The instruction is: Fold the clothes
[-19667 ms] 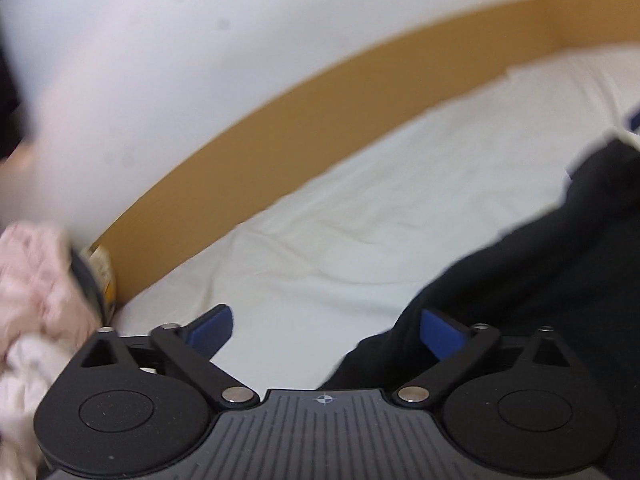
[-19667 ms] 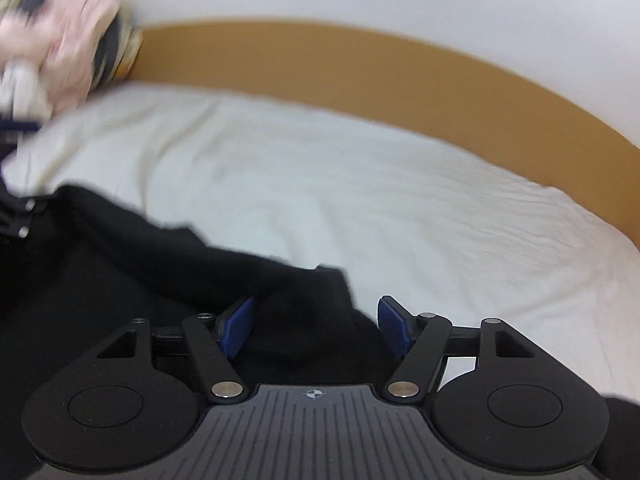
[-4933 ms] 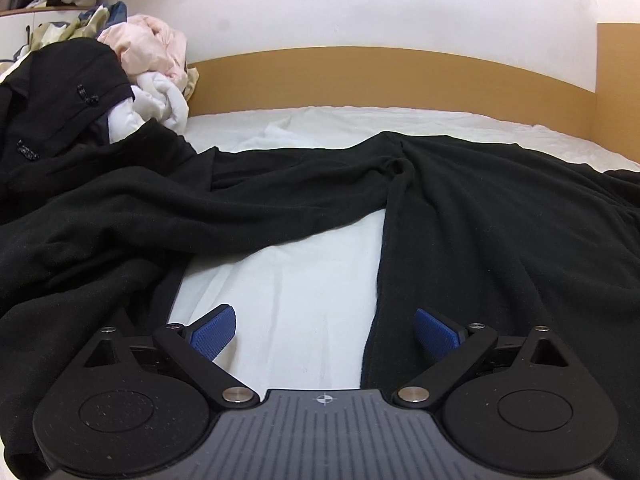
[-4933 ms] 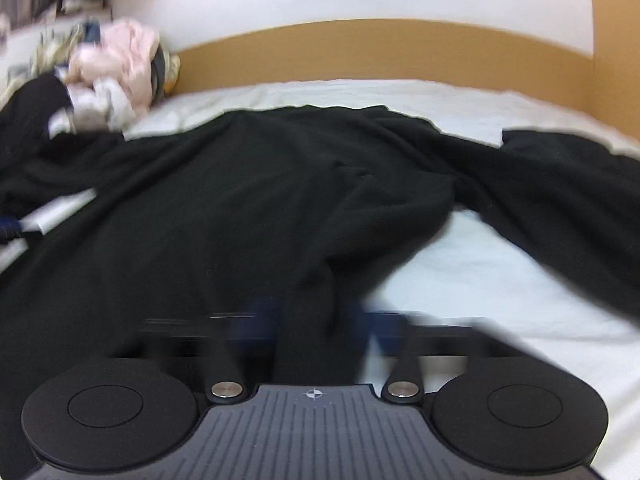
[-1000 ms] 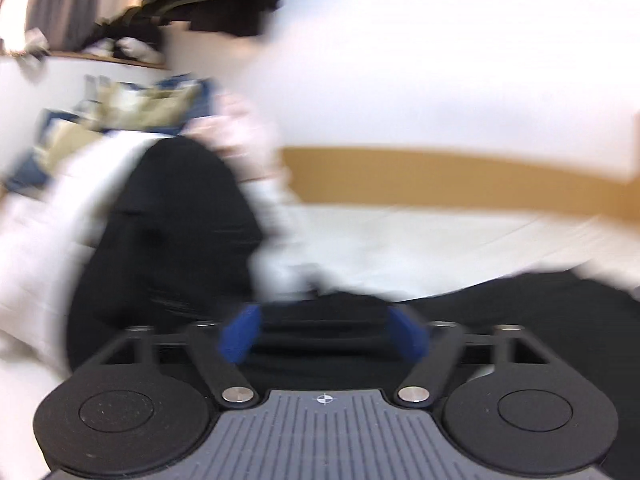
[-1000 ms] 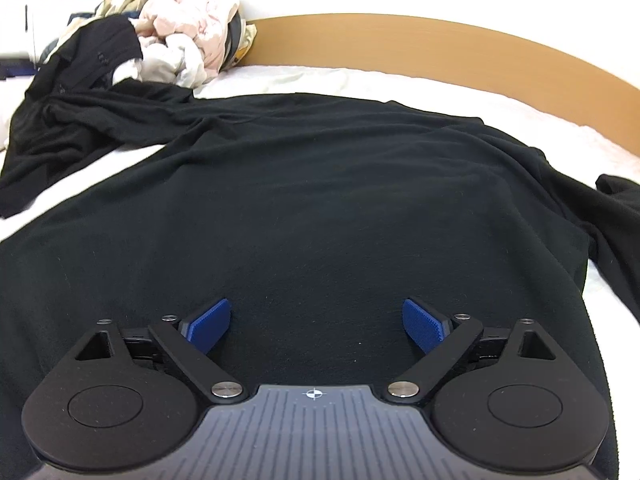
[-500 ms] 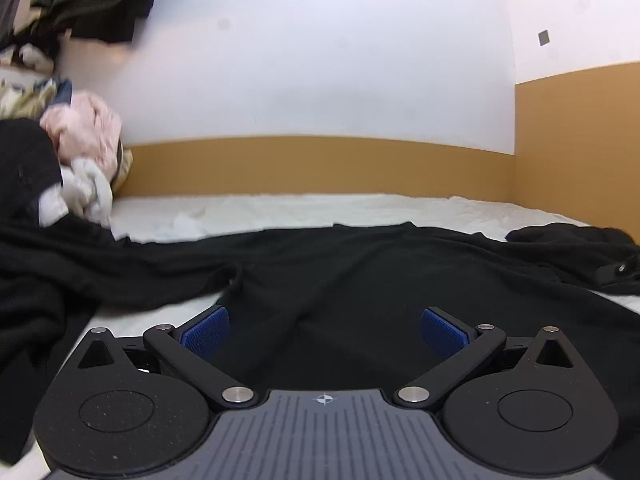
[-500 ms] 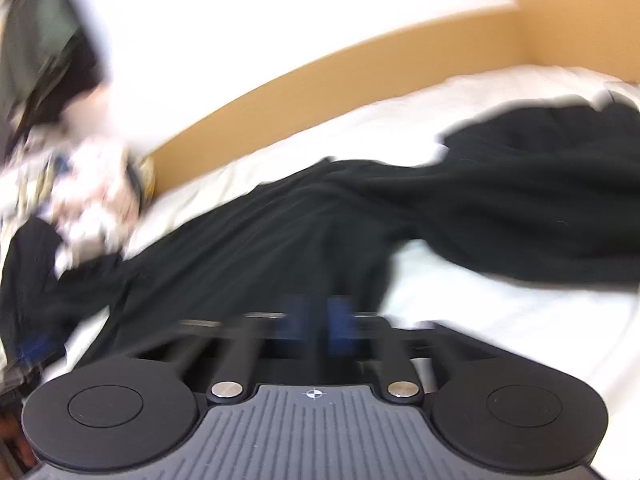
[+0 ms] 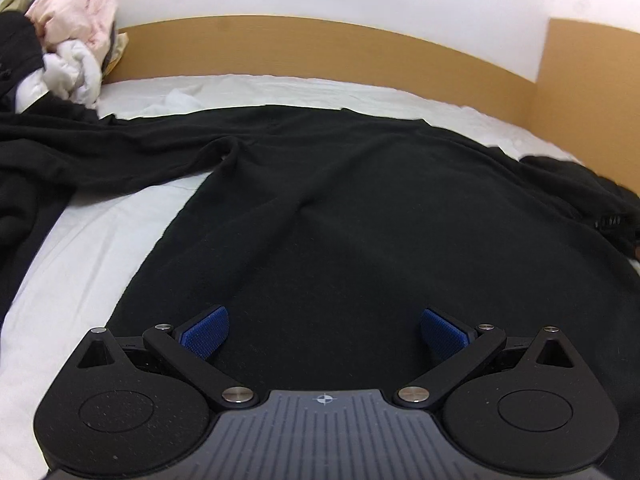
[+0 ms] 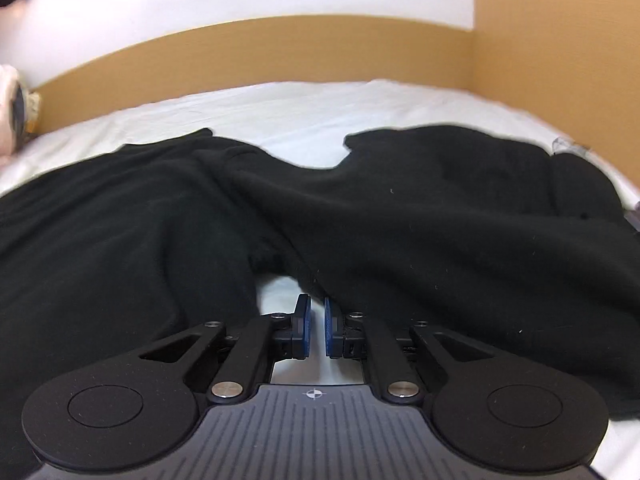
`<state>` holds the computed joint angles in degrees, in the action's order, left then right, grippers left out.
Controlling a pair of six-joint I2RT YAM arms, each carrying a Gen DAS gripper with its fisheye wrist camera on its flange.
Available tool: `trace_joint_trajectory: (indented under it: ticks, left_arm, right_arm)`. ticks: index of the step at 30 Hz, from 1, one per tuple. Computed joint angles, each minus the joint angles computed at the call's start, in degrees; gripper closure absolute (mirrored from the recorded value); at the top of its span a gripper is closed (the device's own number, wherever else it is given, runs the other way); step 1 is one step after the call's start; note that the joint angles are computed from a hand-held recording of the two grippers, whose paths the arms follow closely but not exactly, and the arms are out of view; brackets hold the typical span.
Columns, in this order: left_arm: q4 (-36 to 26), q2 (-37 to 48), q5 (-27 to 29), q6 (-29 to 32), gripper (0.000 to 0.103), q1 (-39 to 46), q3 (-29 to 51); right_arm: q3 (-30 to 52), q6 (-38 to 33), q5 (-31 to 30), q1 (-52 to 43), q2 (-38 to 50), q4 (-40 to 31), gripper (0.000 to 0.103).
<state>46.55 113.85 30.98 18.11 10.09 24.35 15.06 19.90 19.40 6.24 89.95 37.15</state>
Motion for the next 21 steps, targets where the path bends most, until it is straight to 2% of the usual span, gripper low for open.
trace_joint_trajectory:
  ticks: [1,3,4,6,8,9,10,11,13,14,16,19,21]
  left_arm:
    - [2.0,-0.39,-0.38,0.36,0.001,-0.19,-1.17]
    - [11.43,-0.35,-0.47,-0.07,0.001,-0.41,-5.09]
    - [17.61,0.53,0.69,-0.63,0.001,-0.19,-6.89]
    - [28.87,3.04,2.69,-1.66,0.001,0.01,-9.35]
    - [33.61,4.84,1.09,-1.45,0.001,-1.23,-9.39]
    - [32.73,5.19,-0.71,-1.1,0.001,-2.07,-8.46]
    - [28.55,4.72,-2.65,-0.55,0.001,-2.94,-6.77]
    - [19.34,3.44,-4.81,0.15,0.001,-3.85,-3.64]
    - [2.26,2.87,-9.04,0.84,0.0,-5.53,3.56]
    - [-2.47,3.29,-9.72,0.68,0.001,-5.74,6.0]
    - [-0.86,3.82,-7.7,-0.12,0.001,-4.79,5.63]
    - [1.47,3.91,-11.22,0.62,0.0,-6.74,4.4]
    - [0.89,3.82,-11.44,-0.63,0.0,-6.72,4.39]
  right_arm:
    - [-1.95,0.43,3.16,3.32,-3.23,0.33,0.089]
    - [-5.24,1.91,8.69,11.34,-10.07,-0.33,0.06]
    - [-6.68,3.41,10.01,16.44,-13.32,-0.74,0.029]
    - [-6.32,5.24,13.0,27.44,-12.44,-1.4,0.007]
    - [-2.57,5.7,13.37,35.42,-4.5,-2.54,0.007]
    - [-0.48,5.87,12.38,37.38,0.28,-2.74,0.007]
    - [0.88,6.21,11.82,38.57,4.65,-1.86,0.007]
    - [2.16,6.68,11.4,39.52,8.3,-1.58,0.004]
    - [2.86,8.53,13.29,40.83,8.38,-3.38,0.0]
    - [2.91,9.36,13.51,40.74,8.49,-3.71,0.0]
    - [2.9,10.33,13.16,40.12,8.56,-3.93,0.0]
    - [3.02,10.22,12.32,39.7,8.34,-4.13,0.0]
    - [2.02,8.92,11.12,38.2,7.43,-3.35,0.0]
